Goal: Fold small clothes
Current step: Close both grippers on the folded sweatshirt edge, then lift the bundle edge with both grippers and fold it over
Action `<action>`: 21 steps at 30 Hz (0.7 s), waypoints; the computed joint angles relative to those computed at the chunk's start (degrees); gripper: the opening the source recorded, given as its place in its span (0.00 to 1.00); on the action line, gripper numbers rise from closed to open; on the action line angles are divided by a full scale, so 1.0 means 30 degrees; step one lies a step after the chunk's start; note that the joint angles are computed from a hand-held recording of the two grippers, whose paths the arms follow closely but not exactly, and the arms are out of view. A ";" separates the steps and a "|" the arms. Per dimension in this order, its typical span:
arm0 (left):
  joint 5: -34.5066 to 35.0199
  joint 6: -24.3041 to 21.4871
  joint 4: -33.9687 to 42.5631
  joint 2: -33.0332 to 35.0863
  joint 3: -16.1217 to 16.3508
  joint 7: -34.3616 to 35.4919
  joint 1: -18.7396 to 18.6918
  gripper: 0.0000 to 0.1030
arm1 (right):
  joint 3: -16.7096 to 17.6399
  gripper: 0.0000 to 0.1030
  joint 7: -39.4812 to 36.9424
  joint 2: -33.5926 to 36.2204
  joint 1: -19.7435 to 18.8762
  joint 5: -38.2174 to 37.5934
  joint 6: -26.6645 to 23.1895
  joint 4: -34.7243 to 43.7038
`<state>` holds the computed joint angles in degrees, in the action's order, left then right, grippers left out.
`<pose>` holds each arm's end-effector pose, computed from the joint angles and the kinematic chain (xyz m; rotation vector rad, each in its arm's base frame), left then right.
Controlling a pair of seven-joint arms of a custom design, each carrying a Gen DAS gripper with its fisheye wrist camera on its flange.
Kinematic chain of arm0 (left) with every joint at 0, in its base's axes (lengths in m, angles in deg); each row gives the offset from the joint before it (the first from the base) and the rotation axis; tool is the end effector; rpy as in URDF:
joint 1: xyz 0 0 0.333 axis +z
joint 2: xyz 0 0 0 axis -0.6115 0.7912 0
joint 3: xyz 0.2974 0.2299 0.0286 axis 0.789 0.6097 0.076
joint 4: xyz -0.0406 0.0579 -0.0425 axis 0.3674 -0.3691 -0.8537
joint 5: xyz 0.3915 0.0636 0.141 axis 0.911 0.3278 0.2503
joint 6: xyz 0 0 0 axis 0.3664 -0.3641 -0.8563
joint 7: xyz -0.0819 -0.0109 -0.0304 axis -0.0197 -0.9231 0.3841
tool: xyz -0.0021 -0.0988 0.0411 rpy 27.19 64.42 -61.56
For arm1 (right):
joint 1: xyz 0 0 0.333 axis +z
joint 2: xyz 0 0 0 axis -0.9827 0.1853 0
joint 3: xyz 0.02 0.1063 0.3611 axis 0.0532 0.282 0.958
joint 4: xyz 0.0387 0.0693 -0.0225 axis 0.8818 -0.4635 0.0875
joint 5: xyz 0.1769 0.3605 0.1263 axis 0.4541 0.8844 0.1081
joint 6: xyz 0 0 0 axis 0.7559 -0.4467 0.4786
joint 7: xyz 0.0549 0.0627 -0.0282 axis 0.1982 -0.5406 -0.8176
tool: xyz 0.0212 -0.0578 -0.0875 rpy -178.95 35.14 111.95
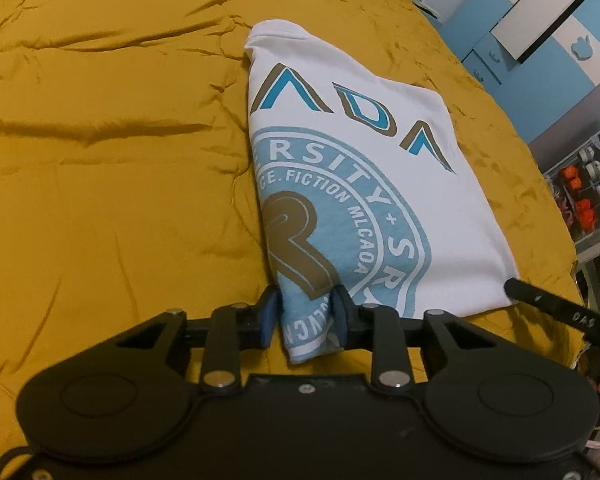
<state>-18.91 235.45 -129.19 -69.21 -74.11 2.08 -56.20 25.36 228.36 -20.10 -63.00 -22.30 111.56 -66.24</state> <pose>0.5991 -0.3631 0.4622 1.9316 -2.2615 0.9762 0.4797 0.2726 0.4702 -1.4929 1.8687 -0.3726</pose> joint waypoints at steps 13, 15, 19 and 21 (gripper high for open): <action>0.4493 0.0127 0.2441 0.1153 0.2106 -0.3780 -0.1211 0.69 | -0.0569 0.52 -0.1730 0.1127 -0.0909 0.0901 0.1522 0.1825; 0.4887 -0.0247 0.3340 0.1761 0.2202 -0.4230 -0.1203 0.69 | -0.0872 0.55 -0.2391 0.1723 -0.0623 0.1898 0.1547 0.2282; 0.5053 -0.0987 0.4818 0.2829 0.2066 -0.4457 -0.1044 0.69 | 0.0164 0.56 -0.6784 0.2850 -0.1412 0.7580 0.2741 0.2513; 0.5008 -0.1387 0.5482 0.3297 0.1962 -0.4413 -0.0997 0.69 | 0.1133 0.56 -0.8616 0.3255 -0.2179 0.9746 0.2903 0.2682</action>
